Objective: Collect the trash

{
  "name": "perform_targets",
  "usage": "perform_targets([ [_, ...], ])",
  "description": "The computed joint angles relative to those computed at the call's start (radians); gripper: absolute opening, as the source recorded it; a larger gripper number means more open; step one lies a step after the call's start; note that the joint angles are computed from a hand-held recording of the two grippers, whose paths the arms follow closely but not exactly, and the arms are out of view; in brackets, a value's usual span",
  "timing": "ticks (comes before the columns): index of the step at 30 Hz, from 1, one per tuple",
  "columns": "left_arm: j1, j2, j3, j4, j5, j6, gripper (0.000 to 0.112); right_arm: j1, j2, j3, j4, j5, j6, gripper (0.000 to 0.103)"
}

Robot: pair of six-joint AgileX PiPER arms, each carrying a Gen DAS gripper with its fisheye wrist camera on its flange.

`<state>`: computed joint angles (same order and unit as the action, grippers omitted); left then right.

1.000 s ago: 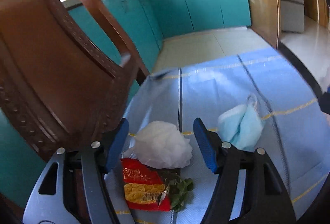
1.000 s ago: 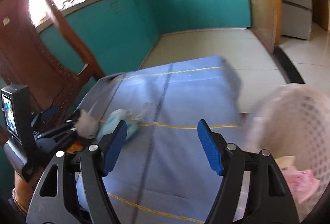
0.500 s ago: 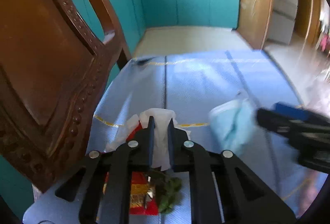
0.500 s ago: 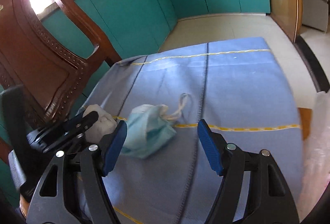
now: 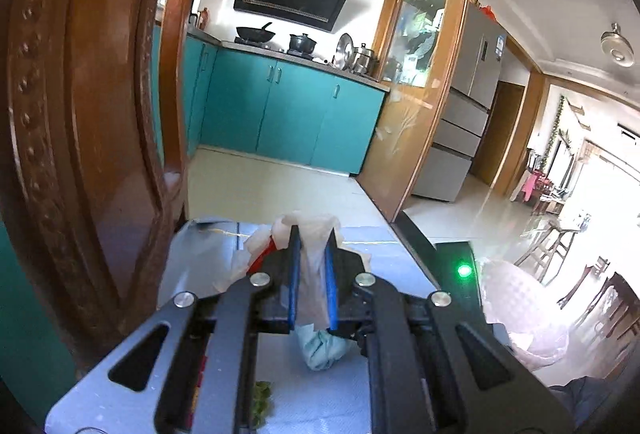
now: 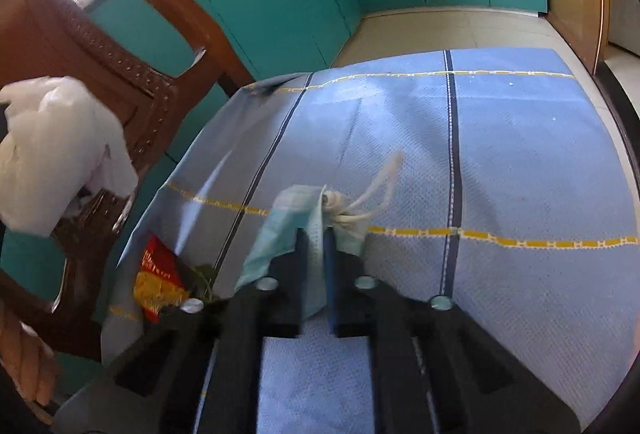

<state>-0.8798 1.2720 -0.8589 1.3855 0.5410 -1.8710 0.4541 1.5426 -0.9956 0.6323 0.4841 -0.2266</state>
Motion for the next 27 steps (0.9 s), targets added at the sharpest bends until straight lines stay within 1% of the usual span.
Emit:
perform_targets([
  [2, -0.005, 0.032, -0.022, -0.029, 0.006, 0.025, 0.012, -0.021, -0.042, 0.014, -0.027, 0.027, 0.011, 0.007],
  [5, -0.040, 0.072, -0.066, -0.094, 0.045, 0.091, 0.012, -0.059, -0.120, 0.045, -0.107, 0.050, 0.056, 0.007],
  [7, -0.042, 0.118, -0.100, -0.157, 0.053, 0.154, 0.012, -0.098, -0.168, 0.054, -0.157, 0.097, 0.072, 0.006],
  [8, -0.043, 0.119, -0.100, -0.191, 0.053, 0.184, 0.012, -0.122, -0.181, 0.049, -0.163, 0.143, 0.055, 0.007],
  [9, -0.033, 0.134, -0.107, -0.240, 0.035, 0.224, 0.012, -0.151, -0.183, 0.035, -0.159, 0.213, 0.020, 0.007],
  [11, -0.014, 0.172, -0.130, -0.341, 0.004, 0.312, 0.012, -0.167, -0.203, 0.031, -0.215, 0.275, 0.021, 0.006],
  [14, 0.010, 0.241, -0.172, -0.487, -0.042, 0.443, 0.012, -0.186, -0.227, 0.048, -0.253, 0.314, -0.014, 0.006],
  [15, 0.017, 0.252, -0.175, -0.510, -0.056, 0.464, 0.013, -0.185, -0.231, 0.053, -0.270, 0.311, -0.006, 0.007],
  [16, 0.022, 0.264, -0.183, -0.546, -0.069, 0.498, 0.014, -0.173, -0.241, 0.065, -0.322, 0.298, 0.030, 0.008],
  [17, 0.025, 0.285, -0.199, -0.592, -0.077, 0.541, 0.015, -0.158, -0.248, 0.072, -0.367, 0.285, 0.067, 0.014],
  [18, 0.027, 0.297, -0.207, -0.605, -0.077, 0.553, 0.021, -0.136, -0.259, 0.080, -0.445, 0.267, 0.137, 0.020],
  [19, 0.029, 0.316, -0.215, -0.610, -0.083, 0.558, 0.028, -0.127, -0.269, 0.086, -0.484, 0.259, 0.171, 0.035],
  [20, 0.024, 0.321, -0.213, -0.608, -0.080, 0.555, 0.031, -0.119, -0.282, 0.095, -0.513, 0.247, 0.197, 0.049],
  [22, 0.005, 0.337, -0.220, -0.565, -0.051, 0.507, 0.044, -0.108, -0.299, 0.105, -0.541, 0.229, 0.220, 0.062],
  [23, 0.000, 0.345, -0.225, -0.555, -0.038, 0.496, 0.046, -0.107, -0.303, 0.108, -0.534, 0.224, 0.208, 0.065],
  [27, 0.003, 0.358, -0.226, -0.575, -0.027, 0.491, 0.056, -0.047, -0.294, 0.114, -0.577, 0.223, 0.218, 0.067],
])
